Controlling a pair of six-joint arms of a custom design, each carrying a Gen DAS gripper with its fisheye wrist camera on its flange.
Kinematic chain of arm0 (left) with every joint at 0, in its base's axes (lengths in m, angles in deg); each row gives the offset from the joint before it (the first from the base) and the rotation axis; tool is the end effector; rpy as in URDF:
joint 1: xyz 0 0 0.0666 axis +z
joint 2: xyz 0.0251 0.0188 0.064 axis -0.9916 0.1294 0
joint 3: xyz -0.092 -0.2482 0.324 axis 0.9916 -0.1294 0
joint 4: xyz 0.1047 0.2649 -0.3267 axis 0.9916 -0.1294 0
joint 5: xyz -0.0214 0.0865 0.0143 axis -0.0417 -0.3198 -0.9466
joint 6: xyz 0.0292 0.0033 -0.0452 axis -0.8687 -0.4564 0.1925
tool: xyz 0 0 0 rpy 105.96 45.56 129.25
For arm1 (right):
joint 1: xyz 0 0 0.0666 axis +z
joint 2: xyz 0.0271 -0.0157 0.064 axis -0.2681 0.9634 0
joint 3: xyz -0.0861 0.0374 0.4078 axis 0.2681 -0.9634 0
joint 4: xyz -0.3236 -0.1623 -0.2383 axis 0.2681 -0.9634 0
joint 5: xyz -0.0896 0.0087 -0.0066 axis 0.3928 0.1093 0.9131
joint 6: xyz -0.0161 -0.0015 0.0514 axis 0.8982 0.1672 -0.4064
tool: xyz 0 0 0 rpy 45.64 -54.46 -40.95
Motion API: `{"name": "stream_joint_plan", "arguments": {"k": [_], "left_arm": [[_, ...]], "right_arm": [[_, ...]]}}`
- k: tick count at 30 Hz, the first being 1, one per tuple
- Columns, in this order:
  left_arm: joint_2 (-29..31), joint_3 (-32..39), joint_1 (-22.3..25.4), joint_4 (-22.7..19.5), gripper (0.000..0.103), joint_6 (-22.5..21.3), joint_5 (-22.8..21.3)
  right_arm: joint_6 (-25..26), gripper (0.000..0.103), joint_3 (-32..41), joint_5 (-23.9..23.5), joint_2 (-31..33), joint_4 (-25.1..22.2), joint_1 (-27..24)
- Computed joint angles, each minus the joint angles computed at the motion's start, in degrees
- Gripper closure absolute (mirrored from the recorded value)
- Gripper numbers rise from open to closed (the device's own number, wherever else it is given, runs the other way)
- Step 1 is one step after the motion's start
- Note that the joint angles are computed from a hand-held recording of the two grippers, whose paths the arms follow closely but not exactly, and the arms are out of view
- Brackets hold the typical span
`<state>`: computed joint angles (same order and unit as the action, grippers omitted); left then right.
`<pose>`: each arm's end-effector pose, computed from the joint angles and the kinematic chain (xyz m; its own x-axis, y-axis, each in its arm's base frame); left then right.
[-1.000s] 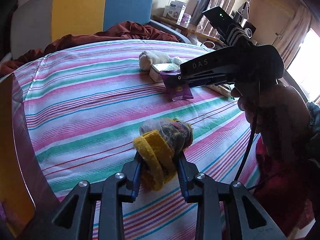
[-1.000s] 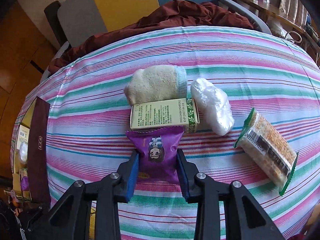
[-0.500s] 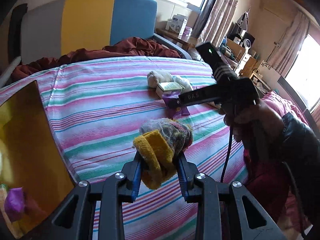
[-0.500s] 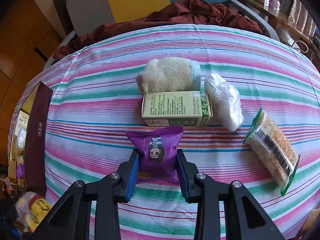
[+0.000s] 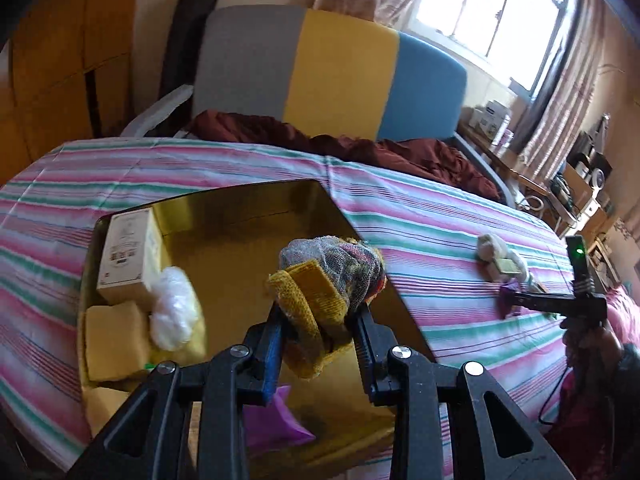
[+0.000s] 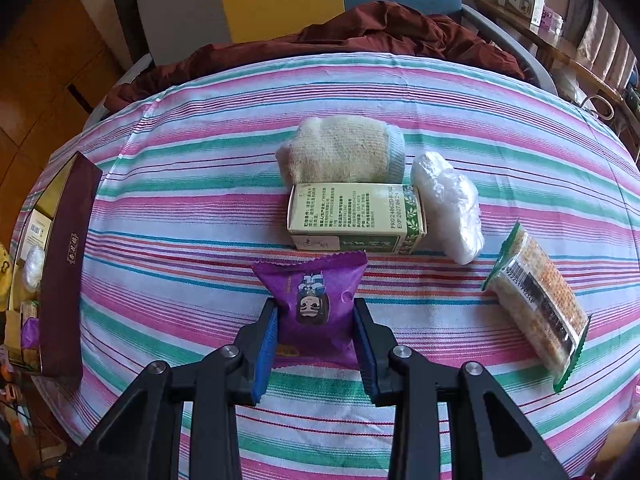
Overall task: Organize objects
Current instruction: 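Lower the yellow pouch into the tray and open the left gripper, then carry the purple packet into the tray and release it with the right gripper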
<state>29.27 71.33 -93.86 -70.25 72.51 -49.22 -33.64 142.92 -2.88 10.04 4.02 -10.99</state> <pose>0.4443 -0.0918 0.4017 -0.7547 -0.0937 -0.6493 0.0641 0.9745 -0.2151 0.4780 0.0423 0.3459 -0.9260 0.0049 -0.3775 -0.0559 0.9871 0.1500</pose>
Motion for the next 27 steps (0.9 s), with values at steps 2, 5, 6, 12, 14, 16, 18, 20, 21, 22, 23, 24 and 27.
{"name": "stream_joint_plan", "arguments": {"k": [2,5,6,12,14,16,18,20,21,22,23,24,27], "left_arm": [[1.4,0.2,1.7,-1.2,0.071,-0.2,-0.8],[3.6,0.0,3.4,-2.2,0.071,-0.4,-2.2],[4.5,0.1,4.0,-2.6,0.071,-0.3,-2.4],[6.2,-0.6,5.5,-4.0,0.063,1.3,-3.1],[5.2,-1.2,5.7,-3.5,0.056,1.6,-2.3],[3.7,-2.1,5.5,-2.7,0.050,1.4,-2.6],[1.6,-3.2,5.4,-1.7,0.045,1.2,-2.5],[-0.3,-4.2,5.3,-1.1,0.043,1.3,-3.2],[-1.1,-4.5,5.4,-1.0,0.043,1.5,-3.4],[-2.1,-5.1,5.6,-0.8,0.043,1.9,-3.3],[-3.1,-5.6,5.9,-0.6,0.043,2.5,-3.0],[-4.0,-6.1,6.2,-0.4,0.043,3.1,-2.7],[-5.7,-6.8,6.8,-0.3,0.042,4.2,-2.3]], "right_arm": [[0.2,0.068,0.0,0.0,0.0,0.0,-0.1],[0.2,0.068,0.2,0.3,0.3,0.1,0.2],[0.2,0.068,0.3,0.5,0.4,0.1,0.4],[0.8,0.068,0.2,0.8,0.4,0.2,0.5],[0.9,0.068,0.2,1.1,0.5,0.2,0.6],[1.0,0.068,0.2,1.2,0.5,0.2,0.7],[1.1,0.068,0.2,1.3,0.5,0.2,0.6],[1.0,0.068,0.1,1.5,0.5,0.1,0.7],[1.3,0.068,-0.1,1.5,0.1,-0.1,0.5],[1.4,0.068,-0.1,1.7,0.1,-0.2,0.6],[1.5,0.068,-0.1,2.0,0.1,-0.4,0.7],[1.5,0.068,0.0,2.1,0.2,-0.6,1.0],[1.7,0.068,0.1,2.6,0.1,-1.3,1.9]]}}
